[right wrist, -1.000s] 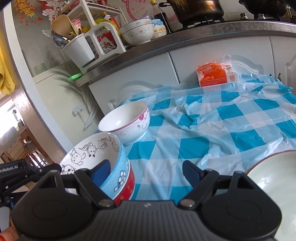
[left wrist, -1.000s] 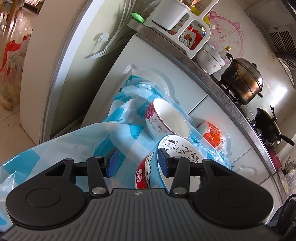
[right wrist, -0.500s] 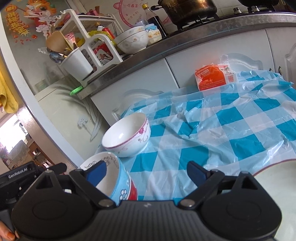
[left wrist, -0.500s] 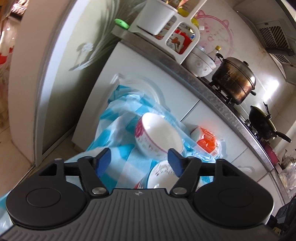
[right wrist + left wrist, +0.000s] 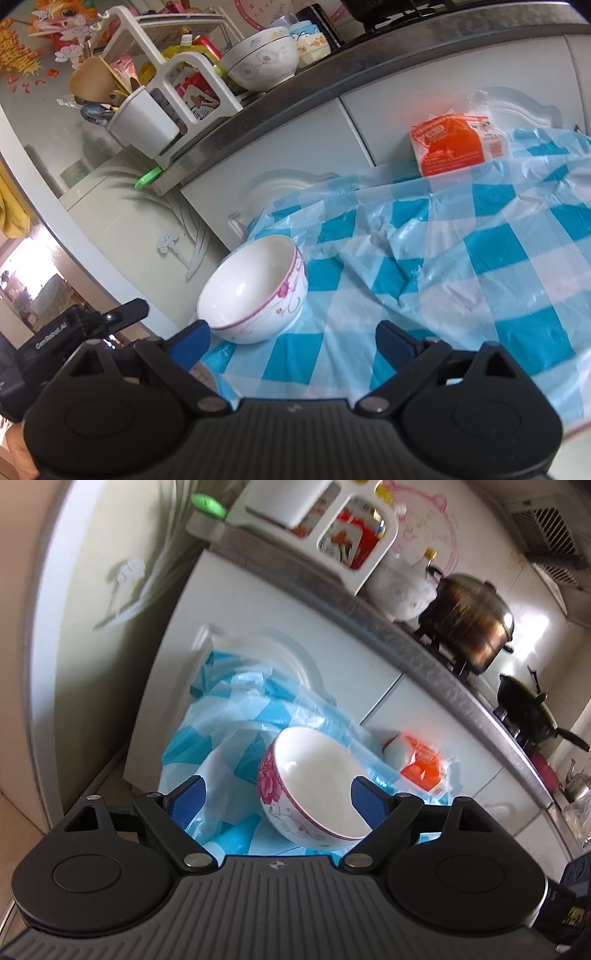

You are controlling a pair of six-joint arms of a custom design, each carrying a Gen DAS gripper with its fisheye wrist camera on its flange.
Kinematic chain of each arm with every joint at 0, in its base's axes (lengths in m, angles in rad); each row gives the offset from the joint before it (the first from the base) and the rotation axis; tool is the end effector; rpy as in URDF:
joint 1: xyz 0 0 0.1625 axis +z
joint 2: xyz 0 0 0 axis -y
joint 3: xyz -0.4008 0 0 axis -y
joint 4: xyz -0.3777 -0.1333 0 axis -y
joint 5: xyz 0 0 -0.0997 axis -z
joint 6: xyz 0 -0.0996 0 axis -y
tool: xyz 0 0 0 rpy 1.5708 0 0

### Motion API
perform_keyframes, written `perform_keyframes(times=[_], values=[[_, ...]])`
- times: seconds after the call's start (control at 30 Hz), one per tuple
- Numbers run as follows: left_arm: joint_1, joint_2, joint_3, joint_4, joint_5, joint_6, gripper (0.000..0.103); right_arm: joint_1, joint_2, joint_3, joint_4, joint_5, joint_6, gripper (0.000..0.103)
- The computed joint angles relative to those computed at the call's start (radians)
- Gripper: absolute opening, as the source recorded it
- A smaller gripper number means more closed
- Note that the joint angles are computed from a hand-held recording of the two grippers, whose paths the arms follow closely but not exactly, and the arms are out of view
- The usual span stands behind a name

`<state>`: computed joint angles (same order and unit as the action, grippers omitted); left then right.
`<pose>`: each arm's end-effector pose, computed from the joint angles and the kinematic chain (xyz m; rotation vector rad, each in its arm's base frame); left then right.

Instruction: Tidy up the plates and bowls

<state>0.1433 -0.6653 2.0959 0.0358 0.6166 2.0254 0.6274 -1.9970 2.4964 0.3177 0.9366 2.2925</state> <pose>-0.2415 -0.2516 -0.0318 0.3384 2.6158 -1.3431 -0.0070 -0.2426 0.2198 0.2167 -2.6370 1.3210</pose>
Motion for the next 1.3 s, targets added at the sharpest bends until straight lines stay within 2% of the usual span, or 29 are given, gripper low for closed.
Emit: perform_keyframes(times=[0.07, 0.2, 0.33, 0.43, 0.57, 0.8, 0.93, 1.03, 1.1, 1.2, 1.23, 1.3], values=[[0.038, -0.015, -0.004, -0.031, 0.018, 0.058, 0.103, 0.102, 0.06, -0.042, -0.052, 0.077, 0.065, 0.096], [0.095, -0.027, -0.028, -0.038, 0.059, 0.157, 0.103, 0.24, 0.168, -0.118, -0.108, 0.176, 0.137, 0.096], [0.135, -0.044, -0.028, -0.068, 0.103, 0.219, 0.102, 0.321, 0.262, -0.182, -0.135, 0.24, 0.183, 0.096], [0.168, -0.033, -0.058, -0.042, 0.124, 0.264, 0.098, 0.364, 0.331, -0.227, -0.143, 0.295, 0.215, 0.096], [0.201, -0.03, -0.066, -0.052, 0.169, 0.304, 0.096, 0.363, 0.399, -0.27, -0.135, 0.3, 0.275, 0.093], [0.218, -0.003, -0.093, -0.028, 0.159, 0.278, 0.091, 0.347, 0.462, -0.312, -0.11, 0.24, 0.362, 0.085], [0.223, 0.006, -0.097, -0.032, 0.146, 0.259, 0.078, 0.358, 0.491, -0.326, -0.093, 0.213, 0.356, 0.076], [0.239, -0.009, -0.081, -0.073, 0.168, 0.274, 0.069, 0.37, 0.495, -0.325, -0.105, 0.223, 0.349, 0.075], [0.241, -0.018, -0.07, -0.104, 0.179, 0.295, 0.062, 0.354, 0.499, -0.327, -0.095, 0.199, 0.349, 0.076], [0.242, -0.029, -0.058, -0.142, 0.196, 0.344, 0.048, 0.343, 0.509, -0.335, -0.084, 0.179, 0.335, 0.076], [0.244, -0.035, -0.052, -0.159, 0.205, 0.361, 0.039, 0.342, 0.511, -0.336, -0.084, 0.176, 0.329, 0.076], [0.243, -0.036, -0.052, -0.166, 0.207, 0.37, 0.038, 0.337, 0.514, -0.336, -0.084, 0.163, 0.317, 0.076]])
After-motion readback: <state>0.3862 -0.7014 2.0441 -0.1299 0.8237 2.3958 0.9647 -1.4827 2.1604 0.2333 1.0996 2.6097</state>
